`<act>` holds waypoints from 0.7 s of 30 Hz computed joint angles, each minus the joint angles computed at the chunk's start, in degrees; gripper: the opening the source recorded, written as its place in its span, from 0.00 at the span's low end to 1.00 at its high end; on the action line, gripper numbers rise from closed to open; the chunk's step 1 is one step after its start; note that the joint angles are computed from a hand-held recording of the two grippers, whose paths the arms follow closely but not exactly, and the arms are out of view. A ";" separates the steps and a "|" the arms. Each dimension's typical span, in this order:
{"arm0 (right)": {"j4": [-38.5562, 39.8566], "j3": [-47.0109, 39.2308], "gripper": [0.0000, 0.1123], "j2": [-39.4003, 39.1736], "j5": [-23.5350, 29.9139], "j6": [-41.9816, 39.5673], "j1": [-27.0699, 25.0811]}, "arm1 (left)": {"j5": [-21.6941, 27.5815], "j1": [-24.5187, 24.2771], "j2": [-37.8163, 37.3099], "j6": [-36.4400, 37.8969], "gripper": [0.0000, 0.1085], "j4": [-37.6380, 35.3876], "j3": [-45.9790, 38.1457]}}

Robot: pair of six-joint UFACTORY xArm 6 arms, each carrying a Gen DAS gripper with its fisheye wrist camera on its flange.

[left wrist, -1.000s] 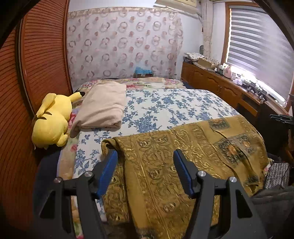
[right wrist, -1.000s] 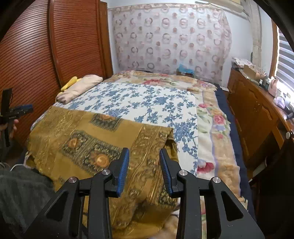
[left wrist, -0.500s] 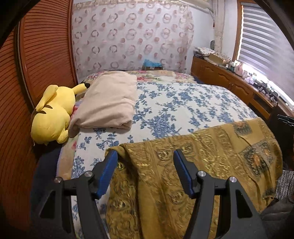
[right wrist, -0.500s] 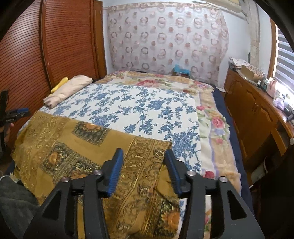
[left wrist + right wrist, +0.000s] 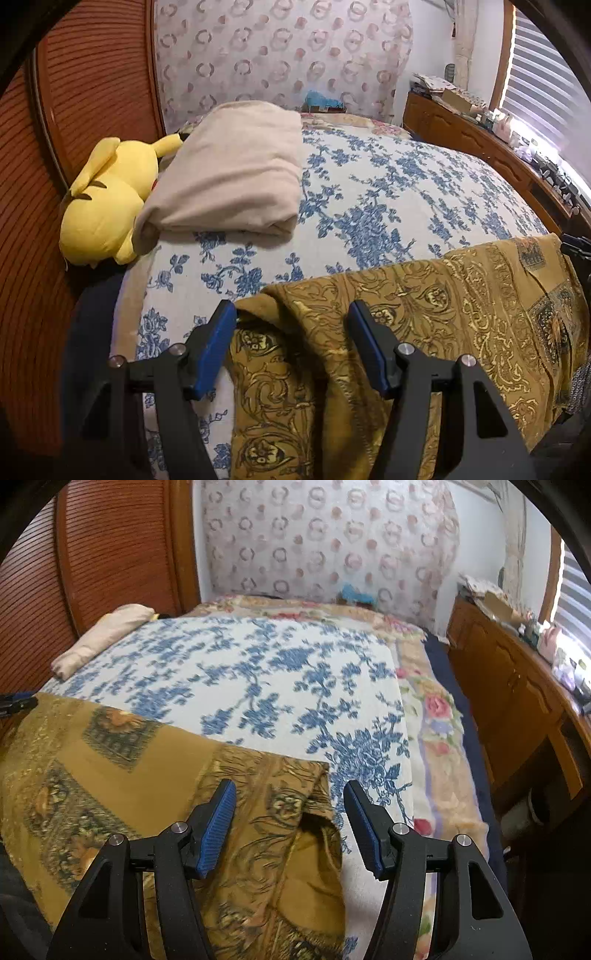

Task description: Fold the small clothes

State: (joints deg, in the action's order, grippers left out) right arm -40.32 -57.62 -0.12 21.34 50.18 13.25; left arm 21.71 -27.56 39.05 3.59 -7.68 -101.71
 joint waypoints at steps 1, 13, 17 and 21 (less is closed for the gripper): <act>1.32 -0.11 0.55 0.51 0.00 -0.98 -0.29 | 0.19 0.02 0.11 -0.59 0.58 0.64 -0.06; 8.62 0.73 0.57 2.45 -2.84 -5.62 -1.75 | 0.00 0.36 1.42 1.45 0.58 -1.67 -0.78; 7.71 1.09 0.57 2.30 -3.37 -4.67 -1.83 | 0.04 0.26 1.81 0.02 0.59 1.74 -1.23; 6.00 0.93 0.57 2.38 -2.99 -4.27 -1.36 | 0.82 -0.01 1.83 -0.91 0.59 2.95 -1.60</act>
State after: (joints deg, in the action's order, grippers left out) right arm -34.33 -56.68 2.26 18.35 45.91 11.88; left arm 22.53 -27.57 40.88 2.68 -4.73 -103.30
